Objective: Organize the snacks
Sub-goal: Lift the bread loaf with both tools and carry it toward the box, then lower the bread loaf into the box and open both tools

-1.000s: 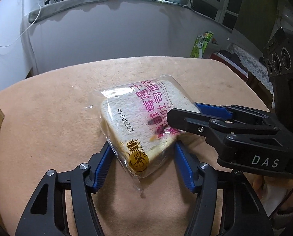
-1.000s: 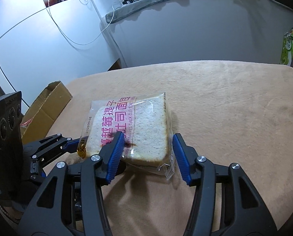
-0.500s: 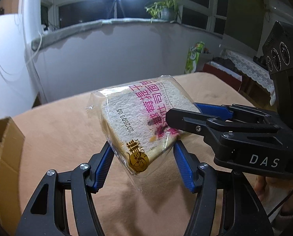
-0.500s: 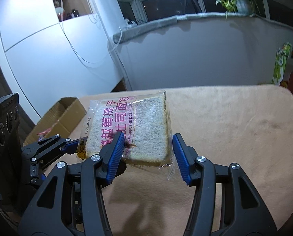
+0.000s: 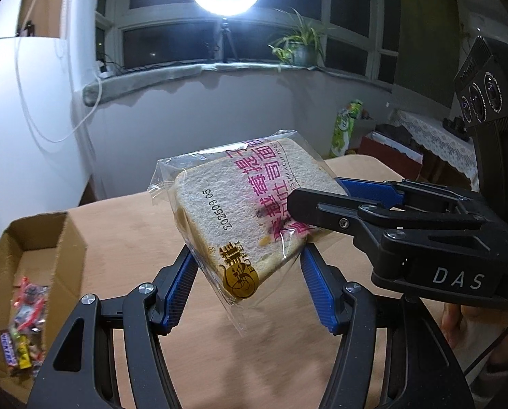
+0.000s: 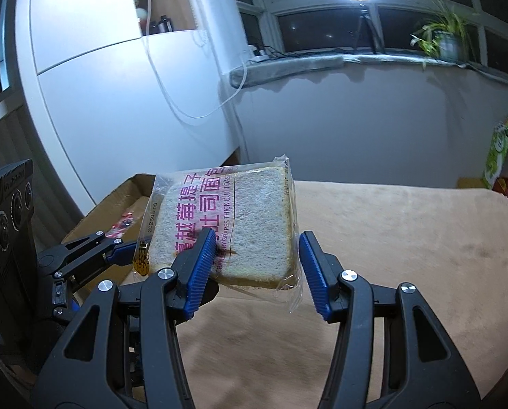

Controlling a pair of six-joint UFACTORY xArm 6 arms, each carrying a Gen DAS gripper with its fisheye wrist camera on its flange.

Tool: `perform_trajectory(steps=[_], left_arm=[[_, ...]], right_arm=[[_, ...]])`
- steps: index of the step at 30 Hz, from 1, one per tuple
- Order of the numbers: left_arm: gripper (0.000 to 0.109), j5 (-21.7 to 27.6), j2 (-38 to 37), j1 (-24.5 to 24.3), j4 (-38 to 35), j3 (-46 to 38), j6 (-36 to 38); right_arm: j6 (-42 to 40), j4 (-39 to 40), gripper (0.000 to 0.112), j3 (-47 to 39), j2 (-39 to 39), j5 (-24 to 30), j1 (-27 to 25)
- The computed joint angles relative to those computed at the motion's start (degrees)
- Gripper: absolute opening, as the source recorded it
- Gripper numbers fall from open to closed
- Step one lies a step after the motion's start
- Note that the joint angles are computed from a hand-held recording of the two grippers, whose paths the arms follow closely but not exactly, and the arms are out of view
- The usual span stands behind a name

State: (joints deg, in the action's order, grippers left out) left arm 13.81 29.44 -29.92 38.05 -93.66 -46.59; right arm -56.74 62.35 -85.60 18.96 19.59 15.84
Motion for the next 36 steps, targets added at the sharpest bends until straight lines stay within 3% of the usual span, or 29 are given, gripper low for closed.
perform_trajectory(steps=[13, 21, 29, 30, 31, 34, 36], left_arm=[[0.062, -2.4, -9.3, 6.8, 14.9, 12.1, -17.0], [0.062, -0.2, -16.0, 10.6, 24.8, 19.1, -28.1], [0.062, 3.5, -22.1, 14.5, 30.2, 25.0, -34.3], [0.062, 3.7, -22.4, 15.1, 29.1, 25.5, -33.4], [0.065, 4.2, -22.4, 15.5, 27.9, 25.8, -32.2], [0.082, 11.9, -24.5, 15.2, 30.9, 28.0, -36.9], [0.083, 14.4, -26.6, 15.5, 30.1, 30.5, -38.6]], right_arm=[[7.3, -10.1, 0.053, -11.6, 8.0, 2.7, 7.0], [9.5, -14.2, 0.053, -21.9, 14.3, 7.1, 11.4], [12.9, -18.4, 0.054, -39.8, 25.8, 12.2, 15.1], [13.9, -19.4, 0.056, -43.1, 28.2, 12.6, 15.4], [16.4, -21.9, 0.066, -46.3, 30.5, 13.0, 15.6], [14.6, -17.5, 0.07, -42.3, 28.8, 9.8, 15.5], [10.2, -12.2, 0.075, -34.5, 24.4, 5.6, 15.3]])
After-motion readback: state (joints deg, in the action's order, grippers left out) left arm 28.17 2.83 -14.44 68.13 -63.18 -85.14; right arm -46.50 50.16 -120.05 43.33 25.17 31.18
